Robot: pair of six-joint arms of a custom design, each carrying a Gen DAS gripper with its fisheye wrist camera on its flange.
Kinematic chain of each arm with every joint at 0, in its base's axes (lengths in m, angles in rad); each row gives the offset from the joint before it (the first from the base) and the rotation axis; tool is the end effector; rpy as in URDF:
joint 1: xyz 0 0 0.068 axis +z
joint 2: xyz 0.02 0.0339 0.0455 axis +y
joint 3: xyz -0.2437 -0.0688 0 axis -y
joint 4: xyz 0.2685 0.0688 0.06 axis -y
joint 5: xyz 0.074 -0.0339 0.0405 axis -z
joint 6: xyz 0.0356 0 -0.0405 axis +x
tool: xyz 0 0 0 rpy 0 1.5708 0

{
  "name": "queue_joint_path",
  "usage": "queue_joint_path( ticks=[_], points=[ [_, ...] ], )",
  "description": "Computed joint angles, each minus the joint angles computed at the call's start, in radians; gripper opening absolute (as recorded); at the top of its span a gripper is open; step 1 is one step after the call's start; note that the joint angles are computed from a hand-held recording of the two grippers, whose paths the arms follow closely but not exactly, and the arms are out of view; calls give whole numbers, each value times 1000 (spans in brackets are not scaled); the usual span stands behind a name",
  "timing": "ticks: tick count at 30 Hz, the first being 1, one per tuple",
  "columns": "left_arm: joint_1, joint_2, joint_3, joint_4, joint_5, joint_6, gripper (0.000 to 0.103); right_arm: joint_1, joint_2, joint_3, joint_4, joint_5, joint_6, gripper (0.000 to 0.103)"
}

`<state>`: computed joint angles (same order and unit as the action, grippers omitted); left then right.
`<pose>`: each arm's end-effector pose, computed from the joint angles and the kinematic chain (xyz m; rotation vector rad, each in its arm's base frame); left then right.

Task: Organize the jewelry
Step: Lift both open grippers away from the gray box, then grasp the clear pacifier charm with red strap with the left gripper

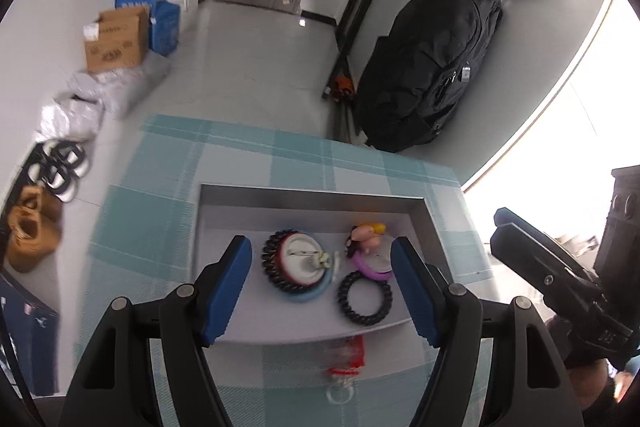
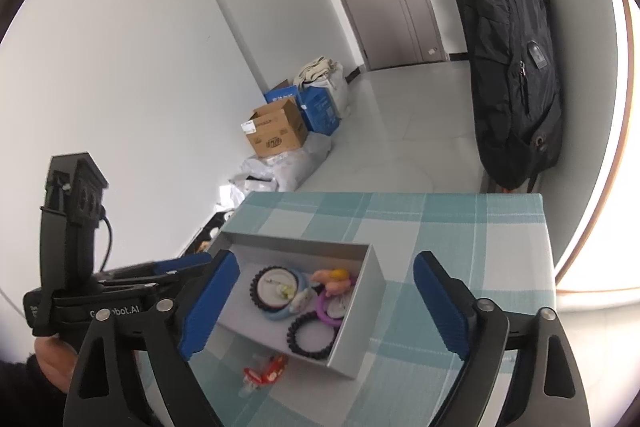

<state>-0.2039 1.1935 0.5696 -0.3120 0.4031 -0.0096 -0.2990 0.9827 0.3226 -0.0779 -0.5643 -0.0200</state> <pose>0.2386 -0.0636 0.1460 0.4080 2.4630 -0.5933 0.2069 -0.0439 0.1290 0.0266 2.2155 0.4746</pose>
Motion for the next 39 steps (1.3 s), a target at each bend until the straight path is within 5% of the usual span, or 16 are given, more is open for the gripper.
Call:
queue_joint_path(
  ticks=[4, 24, 39],
  points=[
    [-13, -91, -49, -13, -53, 10, 68, 8, -73, -42, -19, 19, 7, 102],
    [-22, -304, -196, -92, -134, 43, 79, -29, -368, -170, -259, 83, -43, 103],
    [-106, -203, -220, -115, -167, 89, 79, -25, -592, -236, -459, 136, -55, 103]
  ],
)
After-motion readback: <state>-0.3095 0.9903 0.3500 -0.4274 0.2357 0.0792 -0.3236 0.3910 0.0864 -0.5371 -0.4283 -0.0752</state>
